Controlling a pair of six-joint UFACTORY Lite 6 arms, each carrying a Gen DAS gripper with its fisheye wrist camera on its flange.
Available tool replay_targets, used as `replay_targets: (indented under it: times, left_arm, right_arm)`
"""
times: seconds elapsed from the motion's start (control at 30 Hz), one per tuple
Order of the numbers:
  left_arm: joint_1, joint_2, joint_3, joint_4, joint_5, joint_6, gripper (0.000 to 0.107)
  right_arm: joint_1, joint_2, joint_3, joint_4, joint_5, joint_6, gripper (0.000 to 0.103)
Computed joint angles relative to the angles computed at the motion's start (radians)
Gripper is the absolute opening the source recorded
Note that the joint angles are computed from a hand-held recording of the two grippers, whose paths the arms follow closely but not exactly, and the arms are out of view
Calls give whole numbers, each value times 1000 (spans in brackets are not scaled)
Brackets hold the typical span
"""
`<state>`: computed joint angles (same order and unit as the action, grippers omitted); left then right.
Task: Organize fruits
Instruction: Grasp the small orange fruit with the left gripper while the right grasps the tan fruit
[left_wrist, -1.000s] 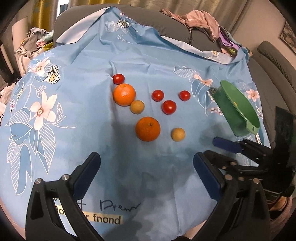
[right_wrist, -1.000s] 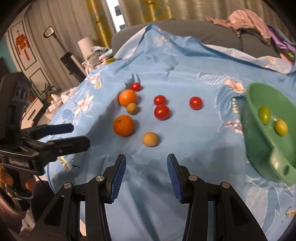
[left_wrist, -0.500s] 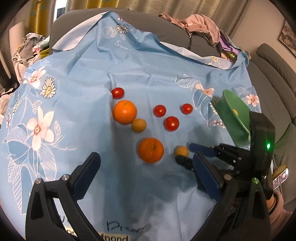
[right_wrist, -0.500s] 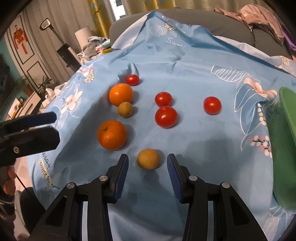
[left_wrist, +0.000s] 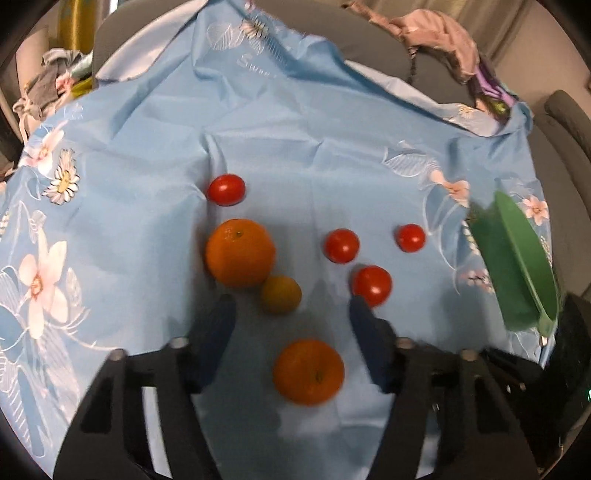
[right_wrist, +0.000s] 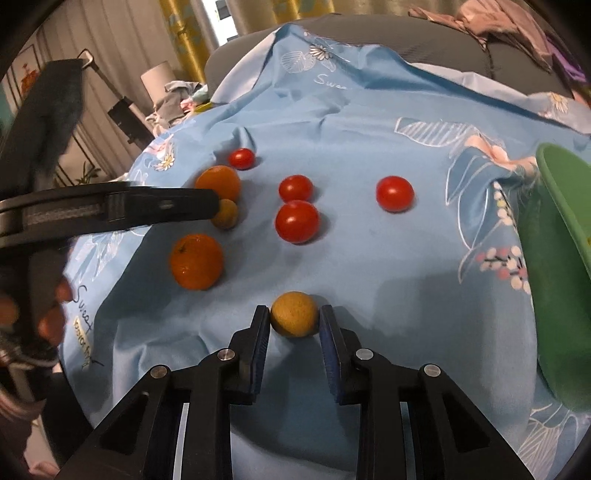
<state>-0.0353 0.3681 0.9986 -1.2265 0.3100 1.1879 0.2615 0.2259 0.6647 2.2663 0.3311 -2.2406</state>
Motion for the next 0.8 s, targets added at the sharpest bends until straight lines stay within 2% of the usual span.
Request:
replay_targets:
  times: [0.17, 0.37, 0.6, 0.8]
  left_arm:
    - [-27, 84, 72, 123, -40, -171, 54]
    - [-46, 103, 76, 129, -96, -192, 27]
    - [-44, 95, 55, 48, -102, -86, 27]
    - [-28, -24, -51, -12, -91, 18, 27]
  right_arm:
    - [-23, 1, -3, -58, 29, 38, 29]
    - [-44, 6, -11, -85, 63, 50, 29]
    - [-50, 12, -10, -75, 67, 42, 29]
    - [-44, -29, -34, -64, 55, 40, 29]
